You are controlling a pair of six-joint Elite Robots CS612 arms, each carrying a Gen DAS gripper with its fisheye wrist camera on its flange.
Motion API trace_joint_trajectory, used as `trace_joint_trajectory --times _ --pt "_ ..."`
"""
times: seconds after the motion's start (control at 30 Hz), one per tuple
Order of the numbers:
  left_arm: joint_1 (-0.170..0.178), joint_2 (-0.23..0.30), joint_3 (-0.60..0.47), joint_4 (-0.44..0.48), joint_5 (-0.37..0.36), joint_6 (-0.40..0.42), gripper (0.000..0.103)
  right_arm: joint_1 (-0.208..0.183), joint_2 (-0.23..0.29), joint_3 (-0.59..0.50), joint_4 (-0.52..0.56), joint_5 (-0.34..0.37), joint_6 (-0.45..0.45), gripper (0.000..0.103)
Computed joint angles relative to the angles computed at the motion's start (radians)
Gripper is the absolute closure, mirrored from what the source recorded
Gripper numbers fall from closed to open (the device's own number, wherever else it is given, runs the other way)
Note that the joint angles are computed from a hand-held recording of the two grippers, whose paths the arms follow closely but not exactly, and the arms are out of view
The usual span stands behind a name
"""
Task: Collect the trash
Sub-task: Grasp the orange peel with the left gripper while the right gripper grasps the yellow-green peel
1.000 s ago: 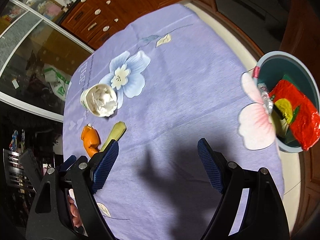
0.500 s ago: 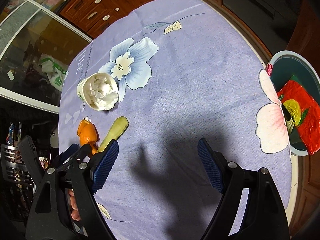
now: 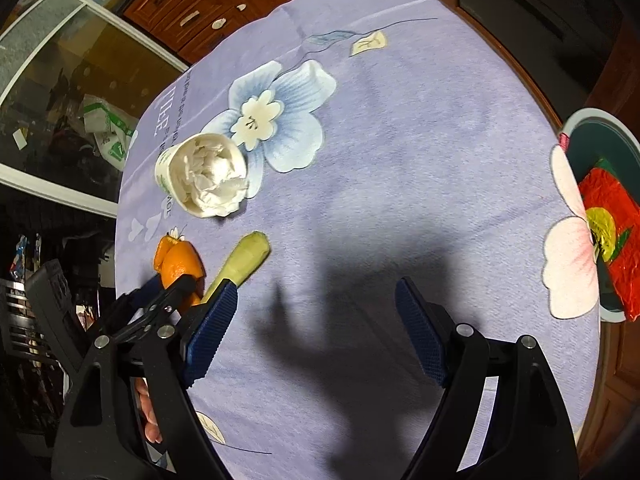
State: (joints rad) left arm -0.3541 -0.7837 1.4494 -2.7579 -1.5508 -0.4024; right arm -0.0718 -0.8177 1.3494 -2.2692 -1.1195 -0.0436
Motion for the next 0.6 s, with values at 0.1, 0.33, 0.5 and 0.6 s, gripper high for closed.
trace_joint_trajectory --times 0.1,0.33,0.5,0.6 --pt "0.004 -0.004 0.015 -0.028 -0.021 -0.015 0.073 0.009 0.004 -0.011 0.02 0.008 -0.015 0.026" --pt "0.026 -0.036 0.078 -0.06 -0.044 -0.042 0.073 0.044 0.021 -0.041 0.061 0.012 -0.073 0.045" --pt "0.042 -0.055 0.116 -0.081 -0.05 -0.047 0.073 0.072 0.043 -0.068 0.075 -0.024 -0.065 0.045" --pt "0.05 -0.062 0.133 -0.094 -0.062 -0.054 0.072 0.088 0.054 -0.069 0.026 -0.081 -0.024 0.045"
